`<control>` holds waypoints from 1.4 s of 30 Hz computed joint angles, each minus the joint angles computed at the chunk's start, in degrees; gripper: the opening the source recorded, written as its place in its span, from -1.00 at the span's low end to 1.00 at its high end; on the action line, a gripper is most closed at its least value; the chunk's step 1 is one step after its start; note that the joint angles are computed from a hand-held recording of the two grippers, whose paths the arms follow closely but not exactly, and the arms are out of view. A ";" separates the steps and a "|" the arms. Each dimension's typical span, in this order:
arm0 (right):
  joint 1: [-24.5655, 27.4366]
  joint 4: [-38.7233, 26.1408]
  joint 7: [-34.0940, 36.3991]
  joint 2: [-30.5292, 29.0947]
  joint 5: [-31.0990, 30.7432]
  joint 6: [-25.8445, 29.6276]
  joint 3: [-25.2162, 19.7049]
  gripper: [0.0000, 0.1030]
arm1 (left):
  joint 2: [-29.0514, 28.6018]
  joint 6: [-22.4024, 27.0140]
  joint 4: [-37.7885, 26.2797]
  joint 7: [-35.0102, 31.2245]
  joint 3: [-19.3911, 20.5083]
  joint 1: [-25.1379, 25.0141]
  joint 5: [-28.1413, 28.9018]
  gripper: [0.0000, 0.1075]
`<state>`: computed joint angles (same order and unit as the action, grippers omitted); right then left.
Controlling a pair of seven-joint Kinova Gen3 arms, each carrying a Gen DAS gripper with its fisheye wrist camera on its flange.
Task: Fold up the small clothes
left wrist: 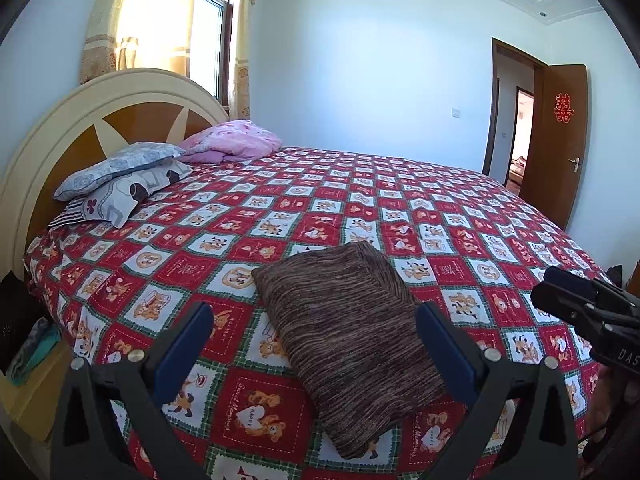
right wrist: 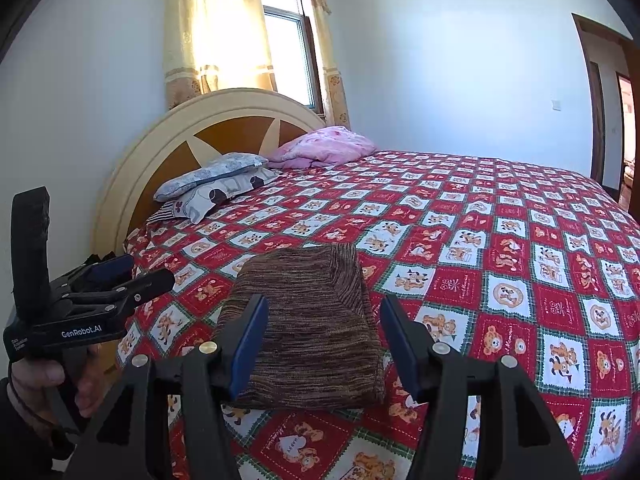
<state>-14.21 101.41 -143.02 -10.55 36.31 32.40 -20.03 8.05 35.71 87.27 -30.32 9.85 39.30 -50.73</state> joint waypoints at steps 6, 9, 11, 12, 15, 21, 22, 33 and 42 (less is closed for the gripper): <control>0.28 0.29 -0.71 -0.39 0.69 -0.19 -0.40 0.18 | 0.36 0.77 -0.58 0.10 0.13 0.40 0.19 0.92; 0.88 0.58 -2.12 -0.74 2.43 -0.29 -1.43 0.18 | 0.54 0.92 -1.19 -1.23 0.19 0.18 1.73 0.92; 1.18 0.66 -2.95 -0.93 3.61 -0.36 -2.02 0.19 | 0.59 0.91 -1.50 -2.59 0.25 -0.04 3.02 0.92; 1.35 0.75 -3.63 -1.07 4.34 -0.26 -2.51 0.19 | 0.63 1.00 -1.64 -2.98 0.22 0.03 3.27 0.92; 1.58 0.86 -5.00 -1.42 6.14 -0.09 -3.42 0.19 | 0.82 2.01 -1.87 -2.34 -0.10 0.96 2.06 0.92; 2.10 1.34 -7.26 -2.16 8.97 -0.39 -4.71 0.20 | 0.81 2.77 -2.03 -1.28 -0.25 1.56 0.62 0.92; 2.04 1.38 -7.25 -2.27 8.96 -0.45 -4.67 0.21 | 0.83 2.84 -2.11 -1.38 -0.20 1.48 0.69 0.92; 2.23 1.30 -7.10 -2.31 9.01 -0.64 -5.00 0.22 | 0.85 3.31 -2.24 -1.17 -0.09 1.44 0.38 0.92; 2.08 1.33 -7.23 -2.29 9.14 -0.62 -4.89 0.22 | 0.96 3.69 -2.36 -0.72 -0.11 1.73 -0.41 0.92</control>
